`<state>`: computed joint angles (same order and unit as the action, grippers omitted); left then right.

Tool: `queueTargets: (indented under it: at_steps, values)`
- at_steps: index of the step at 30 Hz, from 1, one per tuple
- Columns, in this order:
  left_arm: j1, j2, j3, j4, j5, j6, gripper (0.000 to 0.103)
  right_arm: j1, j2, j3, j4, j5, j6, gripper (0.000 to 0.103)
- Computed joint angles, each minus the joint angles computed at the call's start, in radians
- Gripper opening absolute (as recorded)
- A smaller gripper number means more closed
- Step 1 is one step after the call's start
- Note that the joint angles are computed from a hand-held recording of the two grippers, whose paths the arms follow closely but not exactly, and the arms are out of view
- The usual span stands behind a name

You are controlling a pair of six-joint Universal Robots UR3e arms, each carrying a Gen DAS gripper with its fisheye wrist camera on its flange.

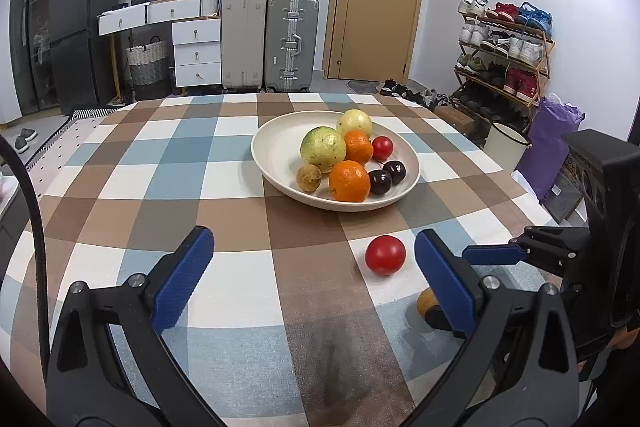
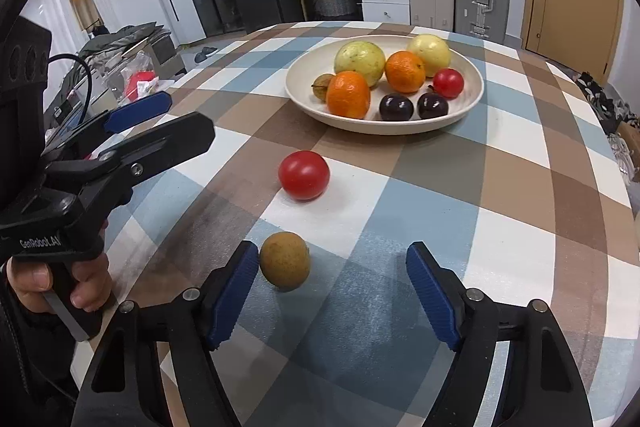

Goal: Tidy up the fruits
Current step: 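Grasp the small yellow fruit with the right tool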

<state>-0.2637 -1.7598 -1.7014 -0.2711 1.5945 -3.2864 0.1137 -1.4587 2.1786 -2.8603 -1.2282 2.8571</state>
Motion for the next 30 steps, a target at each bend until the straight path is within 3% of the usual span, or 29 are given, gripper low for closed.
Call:
queueTargets:
  at_steps: [3,13,18,30]
  values:
    - [0.003,0.000,0.004,-0.013,-0.005,-0.007,0.101,0.010,0.005,-0.008,0.011,0.000,-0.010,0.072]
    - [0.032,-0.003,0.010,-0.040,-0.040,-0.027,0.101,0.008,0.001,-0.007,0.029,0.023,-0.046,0.032]
    - [0.034,-0.004,0.011,-0.040,-0.041,-0.025,0.101,-0.002,0.000,-0.001,0.030,0.046,-0.050,0.027]
    - [0.032,-0.011,0.016,-0.044,-0.043,-0.026,0.101,-0.047,-0.017,0.019,-0.027,0.077,-0.034,0.027]
